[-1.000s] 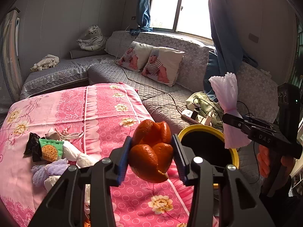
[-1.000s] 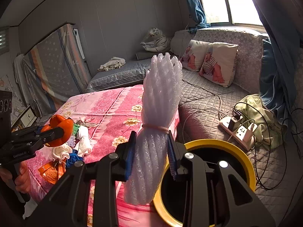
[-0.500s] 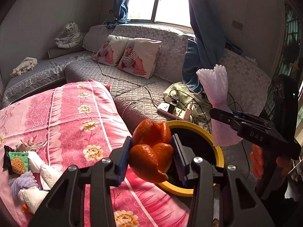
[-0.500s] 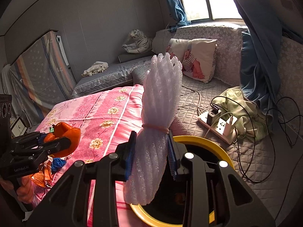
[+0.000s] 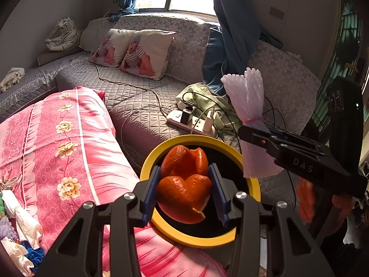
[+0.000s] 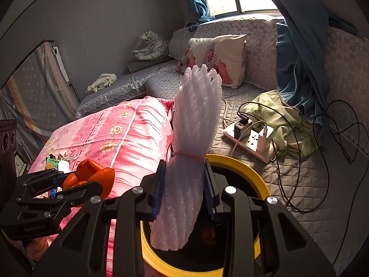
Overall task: Collect trash
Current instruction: 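Carry the foam net and orange peel with both tools over the yellow bin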
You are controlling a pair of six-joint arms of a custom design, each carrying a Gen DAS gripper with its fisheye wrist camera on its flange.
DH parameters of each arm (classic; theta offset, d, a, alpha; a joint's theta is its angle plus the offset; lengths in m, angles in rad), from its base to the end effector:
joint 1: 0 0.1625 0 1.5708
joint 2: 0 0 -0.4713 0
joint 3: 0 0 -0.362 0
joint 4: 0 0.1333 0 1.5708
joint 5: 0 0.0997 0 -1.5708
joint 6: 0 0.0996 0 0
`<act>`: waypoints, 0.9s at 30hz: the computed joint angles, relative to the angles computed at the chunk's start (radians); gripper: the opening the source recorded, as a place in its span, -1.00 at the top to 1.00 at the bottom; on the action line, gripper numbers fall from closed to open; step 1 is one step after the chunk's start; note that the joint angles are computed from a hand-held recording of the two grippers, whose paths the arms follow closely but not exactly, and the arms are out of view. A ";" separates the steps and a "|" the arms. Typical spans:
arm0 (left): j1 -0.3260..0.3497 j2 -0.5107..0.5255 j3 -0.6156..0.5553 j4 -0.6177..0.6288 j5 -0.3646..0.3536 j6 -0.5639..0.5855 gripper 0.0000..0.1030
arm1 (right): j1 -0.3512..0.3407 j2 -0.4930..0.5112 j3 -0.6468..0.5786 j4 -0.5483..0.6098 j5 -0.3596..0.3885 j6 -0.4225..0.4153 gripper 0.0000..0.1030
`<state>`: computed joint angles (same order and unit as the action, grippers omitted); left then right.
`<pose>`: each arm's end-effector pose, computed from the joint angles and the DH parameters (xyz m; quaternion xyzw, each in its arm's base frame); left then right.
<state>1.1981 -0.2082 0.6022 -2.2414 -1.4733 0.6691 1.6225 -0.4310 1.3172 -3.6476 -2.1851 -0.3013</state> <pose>-0.2012 -0.9074 0.0528 0.4865 0.8614 -0.1291 0.0681 0.1156 -0.7647 0.1413 -0.0283 -0.8067 0.4992 0.3149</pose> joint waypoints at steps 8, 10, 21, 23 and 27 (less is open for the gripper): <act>-0.005 0.061 -0.082 0.061 0.009 0.000 0.22 | -0.026 0.000 0.001 0.013 -0.008 0.037 0.43; -0.007 0.074 -0.097 0.072 0.011 0.001 0.21 | -0.029 0.001 -0.001 0.015 -0.014 0.039 0.43; -0.009 0.145 -0.204 0.143 0.031 -0.011 0.21 | -0.049 0.002 -0.009 0.052 -0.035 0.069 0.43; -0.009 0.156 -0.224 0.157 0.033 -0.014 0.22 | -0.052 0.002 -0.009 0.060 -0.037 0.078 0.43; -0.011 0.168 -0.246 0.181 0.032 -0.019 0.22 | -0.057 0.000 -0.007 0.071 -0.039 0.092 0.43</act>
